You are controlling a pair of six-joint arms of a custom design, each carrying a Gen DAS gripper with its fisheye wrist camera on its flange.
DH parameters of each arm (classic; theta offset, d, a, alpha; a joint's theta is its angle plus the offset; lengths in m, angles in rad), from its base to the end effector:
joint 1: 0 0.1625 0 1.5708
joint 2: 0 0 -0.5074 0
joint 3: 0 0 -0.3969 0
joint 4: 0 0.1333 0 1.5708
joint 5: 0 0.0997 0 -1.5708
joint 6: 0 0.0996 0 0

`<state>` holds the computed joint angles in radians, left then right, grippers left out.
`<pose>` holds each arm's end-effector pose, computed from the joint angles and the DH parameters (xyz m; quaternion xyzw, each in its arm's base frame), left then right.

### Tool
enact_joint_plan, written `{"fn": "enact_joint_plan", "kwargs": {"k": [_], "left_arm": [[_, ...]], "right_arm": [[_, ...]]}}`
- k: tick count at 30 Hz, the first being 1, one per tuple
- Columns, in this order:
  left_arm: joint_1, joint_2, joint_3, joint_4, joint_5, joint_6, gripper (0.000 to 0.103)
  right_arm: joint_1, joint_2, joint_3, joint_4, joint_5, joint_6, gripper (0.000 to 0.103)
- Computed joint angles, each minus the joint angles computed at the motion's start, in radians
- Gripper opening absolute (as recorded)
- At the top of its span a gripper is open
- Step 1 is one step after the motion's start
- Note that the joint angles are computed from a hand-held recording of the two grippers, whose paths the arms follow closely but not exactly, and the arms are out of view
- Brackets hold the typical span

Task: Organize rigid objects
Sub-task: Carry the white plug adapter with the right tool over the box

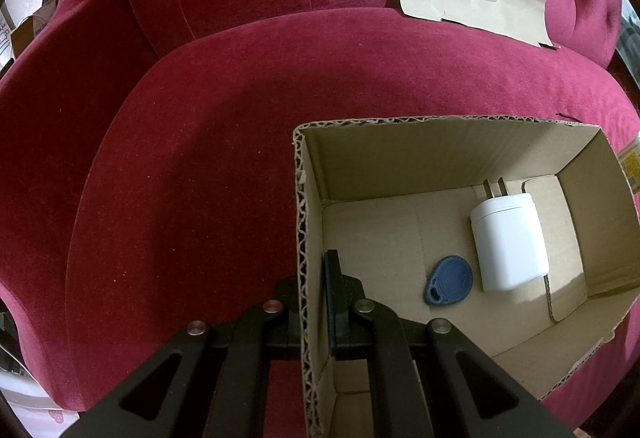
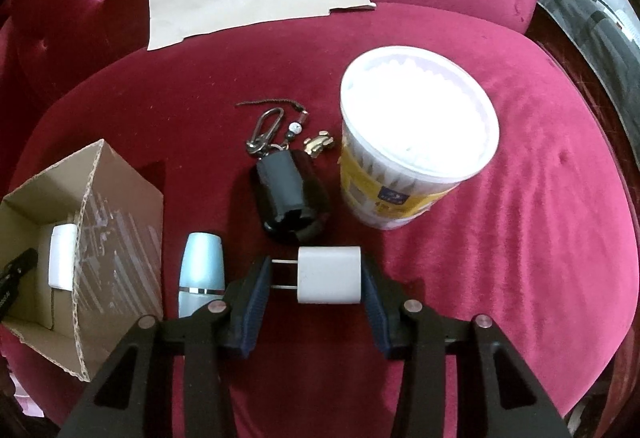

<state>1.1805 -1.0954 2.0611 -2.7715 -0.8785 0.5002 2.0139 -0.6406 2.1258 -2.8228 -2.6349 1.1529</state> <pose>-0.0359 -0.6046 0.2359 0.3664 0.8602 -0.0916 0.3425 0.2675 -0.4559 0.0002 -0.2421 -0.8231 0.2908 0.4235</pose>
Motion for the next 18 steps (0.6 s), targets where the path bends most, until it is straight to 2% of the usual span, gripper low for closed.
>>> {"fn": "enact_joint_plan", "kwargs": {"k": [18], "left_arm": [[0.0,0.0,0.001,-0.002,0.0,-0.002,0.006]], "right_arm": [[0.049,-0.045,-0.013,0.172,0.007,0.108,0.047]]}}
